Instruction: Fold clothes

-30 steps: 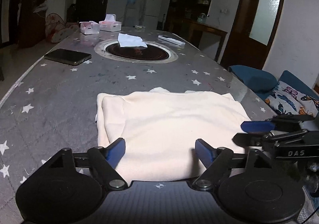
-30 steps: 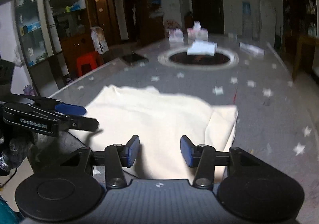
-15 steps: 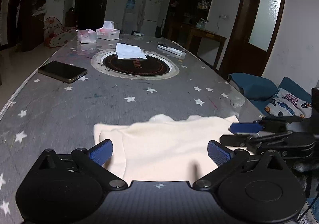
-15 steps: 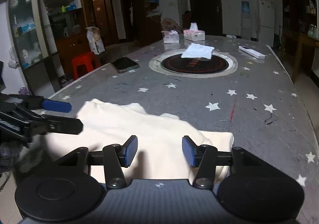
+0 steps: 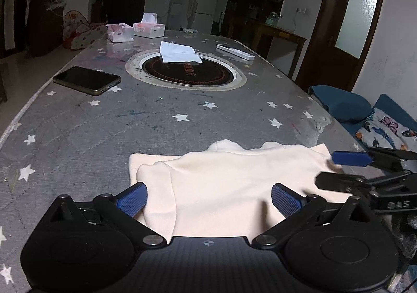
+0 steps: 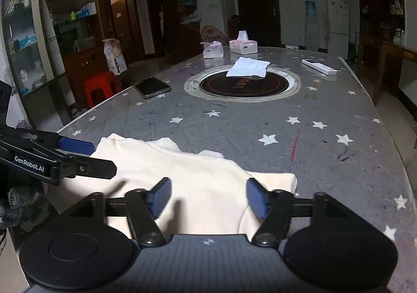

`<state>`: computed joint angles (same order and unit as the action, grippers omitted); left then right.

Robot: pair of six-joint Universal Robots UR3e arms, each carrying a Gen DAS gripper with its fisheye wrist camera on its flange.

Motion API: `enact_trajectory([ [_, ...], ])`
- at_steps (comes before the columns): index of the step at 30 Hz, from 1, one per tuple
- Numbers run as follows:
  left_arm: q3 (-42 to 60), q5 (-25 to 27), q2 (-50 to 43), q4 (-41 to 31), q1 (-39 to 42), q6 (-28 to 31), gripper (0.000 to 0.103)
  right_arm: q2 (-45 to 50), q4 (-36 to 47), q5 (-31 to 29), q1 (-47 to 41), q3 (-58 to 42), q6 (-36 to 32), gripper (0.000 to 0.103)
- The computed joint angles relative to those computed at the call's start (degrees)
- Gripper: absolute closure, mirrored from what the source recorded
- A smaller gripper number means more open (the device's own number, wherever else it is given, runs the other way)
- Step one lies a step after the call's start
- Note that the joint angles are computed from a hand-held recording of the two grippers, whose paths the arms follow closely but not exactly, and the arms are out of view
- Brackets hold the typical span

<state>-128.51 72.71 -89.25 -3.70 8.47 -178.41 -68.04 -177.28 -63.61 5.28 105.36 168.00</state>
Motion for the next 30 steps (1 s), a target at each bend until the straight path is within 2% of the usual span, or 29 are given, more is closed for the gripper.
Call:
enact_trajectory([
  [5, -1.3, 2.0, 1.5, 1.5, -0.8, -0.3, 0.000, -2.4, -2.8, -0.5, 0.1, 3.6, 0.5, 0.017],
  [9, -2.3, 3.7, 2.7, 2.8, -1.4, -0.4, 0.000, -4.0, -4.8, -2.5, 0.8, 5.5, 1.1, 0.005],
  [12, -3.3, 4.4, 3.4, 4.0, -1.6, -0.6, 0.000, -4.9, -6.6, -3.1, 1.1, 7.0, 1.3, 0.000],
  [21, -4.1, 8.2, 4.7, 4.2, -3.7, -1.6, 0.000, -5.4, -13.7, -4.7, 2.0, 10.6, 4.6, 0.000],
  [30, -5.9, 9.5, 7.5, 3.9, -5.1, -2.1, 0.000, -7.0, -11.1, -5.0, 2.8, 11.6, 4.4, 0.000],
])
